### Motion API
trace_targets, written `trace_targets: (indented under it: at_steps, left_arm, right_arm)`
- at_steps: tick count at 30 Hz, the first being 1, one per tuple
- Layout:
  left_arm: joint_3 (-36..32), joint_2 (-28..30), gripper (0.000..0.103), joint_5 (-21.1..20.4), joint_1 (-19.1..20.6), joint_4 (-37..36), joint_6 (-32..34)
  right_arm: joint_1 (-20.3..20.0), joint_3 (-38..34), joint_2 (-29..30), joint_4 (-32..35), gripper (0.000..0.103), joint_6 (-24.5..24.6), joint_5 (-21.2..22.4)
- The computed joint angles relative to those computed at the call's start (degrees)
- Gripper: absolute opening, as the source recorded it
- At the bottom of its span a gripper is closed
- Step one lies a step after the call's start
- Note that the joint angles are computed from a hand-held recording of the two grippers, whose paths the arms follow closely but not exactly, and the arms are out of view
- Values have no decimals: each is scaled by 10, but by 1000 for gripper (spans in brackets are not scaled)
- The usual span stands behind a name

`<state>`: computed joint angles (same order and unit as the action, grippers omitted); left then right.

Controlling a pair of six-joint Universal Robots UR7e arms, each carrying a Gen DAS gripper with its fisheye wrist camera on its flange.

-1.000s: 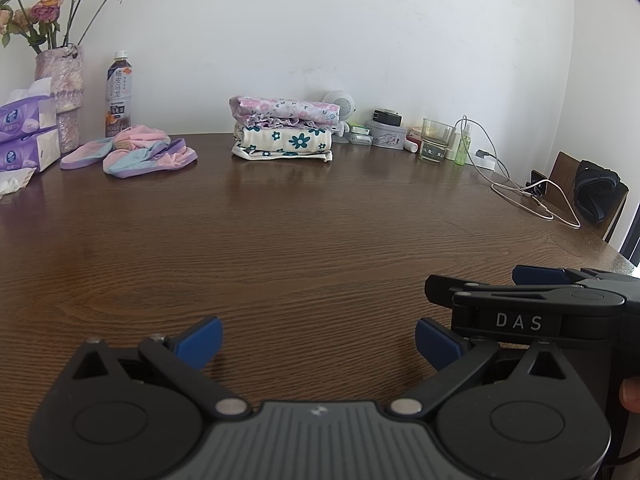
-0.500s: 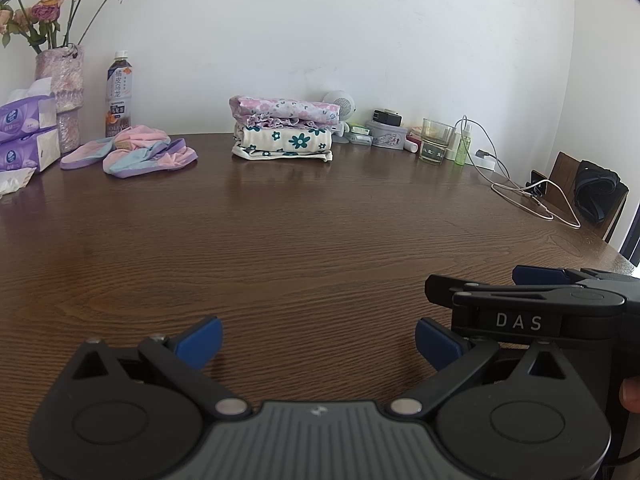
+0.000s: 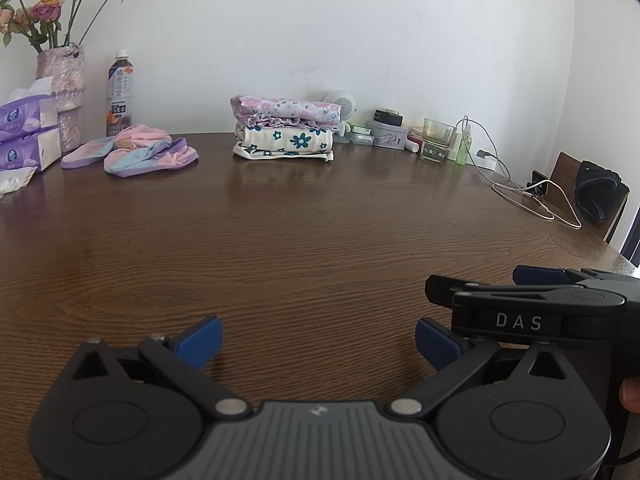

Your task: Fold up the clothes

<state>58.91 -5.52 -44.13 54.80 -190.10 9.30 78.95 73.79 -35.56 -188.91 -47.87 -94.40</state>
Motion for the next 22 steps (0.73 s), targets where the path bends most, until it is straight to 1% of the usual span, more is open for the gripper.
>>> trace_targets:
  at_steps: [22]
  left_arm:
    - [2, 0, 103, -2, 0, -6, -1]
  right_arm:
    - [0, 2, -2, 2, 103, 0, 0]
